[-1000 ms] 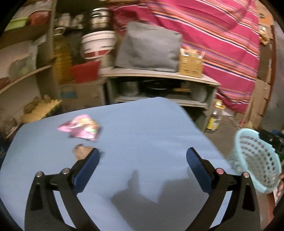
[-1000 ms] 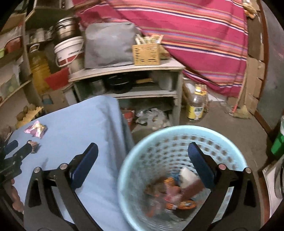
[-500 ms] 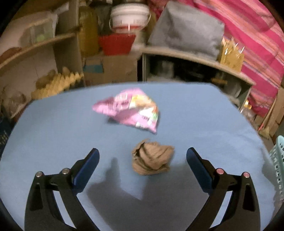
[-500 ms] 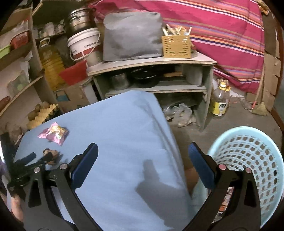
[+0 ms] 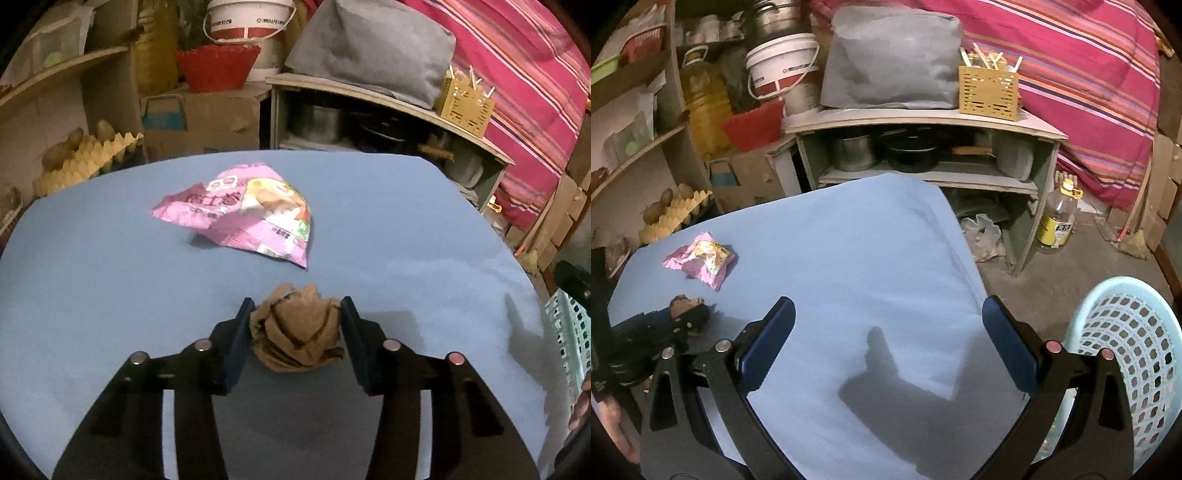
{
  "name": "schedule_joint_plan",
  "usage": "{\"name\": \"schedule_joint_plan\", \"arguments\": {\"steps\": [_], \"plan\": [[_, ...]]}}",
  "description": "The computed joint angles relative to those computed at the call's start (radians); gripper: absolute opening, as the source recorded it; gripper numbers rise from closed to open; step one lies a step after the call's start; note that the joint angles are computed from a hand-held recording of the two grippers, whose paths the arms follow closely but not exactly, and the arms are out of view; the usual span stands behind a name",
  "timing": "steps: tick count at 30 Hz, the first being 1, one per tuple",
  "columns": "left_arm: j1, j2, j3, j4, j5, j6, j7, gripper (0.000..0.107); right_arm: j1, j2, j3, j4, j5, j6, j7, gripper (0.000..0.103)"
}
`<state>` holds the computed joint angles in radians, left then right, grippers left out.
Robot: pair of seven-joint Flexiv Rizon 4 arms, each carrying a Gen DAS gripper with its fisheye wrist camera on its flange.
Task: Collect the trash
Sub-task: 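Grasp the crumpled brown paper with the left tool while the right tool grasps the pink wrapper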
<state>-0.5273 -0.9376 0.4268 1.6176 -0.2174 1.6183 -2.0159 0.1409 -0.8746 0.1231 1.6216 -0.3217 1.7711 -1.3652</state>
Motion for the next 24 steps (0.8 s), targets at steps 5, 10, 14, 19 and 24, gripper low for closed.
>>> {"name": "schedule_joint_plan", "arguments": {"steps": [5, 10, 14, 19, 24], "plan": [[-0.076, 0.045, 0.106, 0.099, 0.013, 0.024, -0.039, 0.046, 0.013, -0.017, 0.036, -0.018, -0.012, -0.009, -0.005, 0.099], [-0.160, 0.103, 0.224, 0.251, -0.028, 0.108, -0.045, 0.046, 0.077, -0.034, 0.029, -0.027, -0.034, -0.011, -0.028, 0.099], [-0.154, 0.136, 0.248, 0.341, -0.065, 0.200, -0.018, 0.046, 0.171, -0.038, -0.052, -0.013, -0.018, 0.053, -0.048, 0.099], [-0.019, 0.171, 0.149, 0.393, -0.078, 0.268, 0.027, 0.046, 0.208, -0.084, -0.033, -0.110, -0.024, -0.058, -0.022, 0.099], [0.098, 0.211, 0.053, 0.440, -0.098, 0.314, 0.065, 0.046, 0.250, -0.152, -0.016, -0.258, -0.036, -0.192, -0.007, 0.099]]}}
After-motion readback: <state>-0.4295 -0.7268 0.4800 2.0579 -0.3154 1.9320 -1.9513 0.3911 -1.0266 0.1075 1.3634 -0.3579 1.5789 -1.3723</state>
